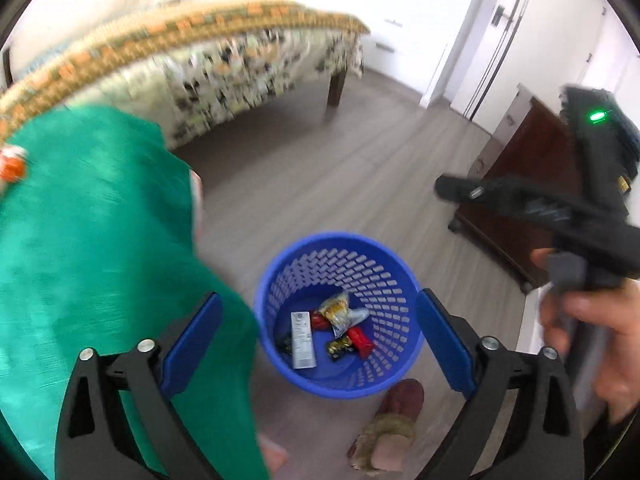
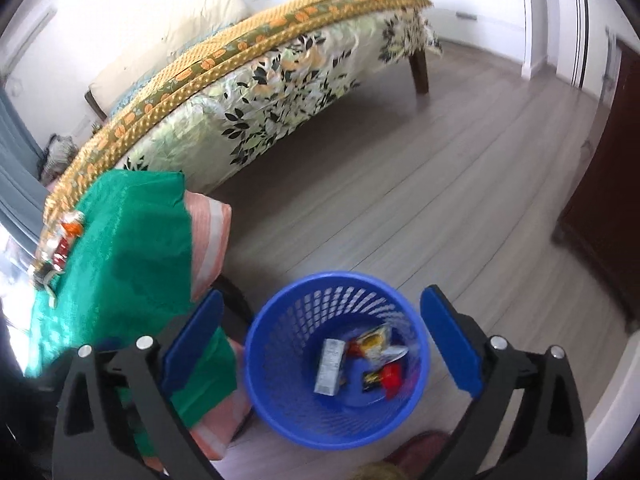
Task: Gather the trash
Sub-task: 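Move both tools back over the table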
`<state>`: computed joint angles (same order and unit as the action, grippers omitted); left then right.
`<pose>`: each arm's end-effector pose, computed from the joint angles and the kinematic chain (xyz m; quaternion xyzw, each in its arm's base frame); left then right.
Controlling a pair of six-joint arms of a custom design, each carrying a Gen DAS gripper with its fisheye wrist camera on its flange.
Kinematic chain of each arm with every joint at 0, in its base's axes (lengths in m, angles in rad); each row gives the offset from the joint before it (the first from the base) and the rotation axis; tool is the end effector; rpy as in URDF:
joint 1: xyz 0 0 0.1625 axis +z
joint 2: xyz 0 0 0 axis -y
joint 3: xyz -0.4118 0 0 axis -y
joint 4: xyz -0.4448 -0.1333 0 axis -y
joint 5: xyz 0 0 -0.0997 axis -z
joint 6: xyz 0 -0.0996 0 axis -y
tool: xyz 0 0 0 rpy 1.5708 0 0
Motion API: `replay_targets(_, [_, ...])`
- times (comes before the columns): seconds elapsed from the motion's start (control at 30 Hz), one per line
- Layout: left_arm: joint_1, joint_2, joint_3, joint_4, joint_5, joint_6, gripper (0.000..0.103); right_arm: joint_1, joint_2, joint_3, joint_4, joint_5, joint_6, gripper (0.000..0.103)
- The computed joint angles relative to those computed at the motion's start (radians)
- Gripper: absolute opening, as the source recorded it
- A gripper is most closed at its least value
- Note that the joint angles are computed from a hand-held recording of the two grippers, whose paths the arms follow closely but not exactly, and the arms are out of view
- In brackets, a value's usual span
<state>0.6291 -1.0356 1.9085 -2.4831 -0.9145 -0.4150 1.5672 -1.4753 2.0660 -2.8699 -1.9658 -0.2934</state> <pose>-0.3698 -0.5091 0.1010 0.2402 0.9155 -0.2167 0.2392 0.0930 -0.5446 0.3198 0.0655 -0.9199 0.3091 0.2323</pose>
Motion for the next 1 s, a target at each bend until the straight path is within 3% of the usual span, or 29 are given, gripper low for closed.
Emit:
replay_targets(0.17, [-0.049,-0.189,0.102,0.109,0.107,-0.059,0.098,0.065,0.043,0.034,-0.163,-0.076,-0.125,0.097])
replay_targets(0.4, [-0.05,-0.484,0.216,0.441,0.266,-0.307,0.098,0.189,0.124,0.088,-0.309,-0.068,-0.233,0.098])
replay_targets(0.53, [-0.023,-0.629,0.246,0.698,0.358,-0.488,0.098,0.291,0.185,0.102,-0.249,-0.018,-0.209,0.098])
replay_targets(0.7, [0.022,-0.768,0.254,0.919,0.407,-0.638,0.097,0.417,0.317,0.024,-0.12,0.016,-0.207,0.098])
replay_targets(0.9, [0.056,-0.861,0.236,1.172,0.456,-0.798,0.098,0.486,0.468,-0.08,-0.051,0.03,-0.171,0.098])
replay_targets(1.0, [0.078,-0.887,0.236,1.196,0.461,-0.821,0.097,0.499,0.54,-0.136,-0.009,0.016,-0.14,0.098])
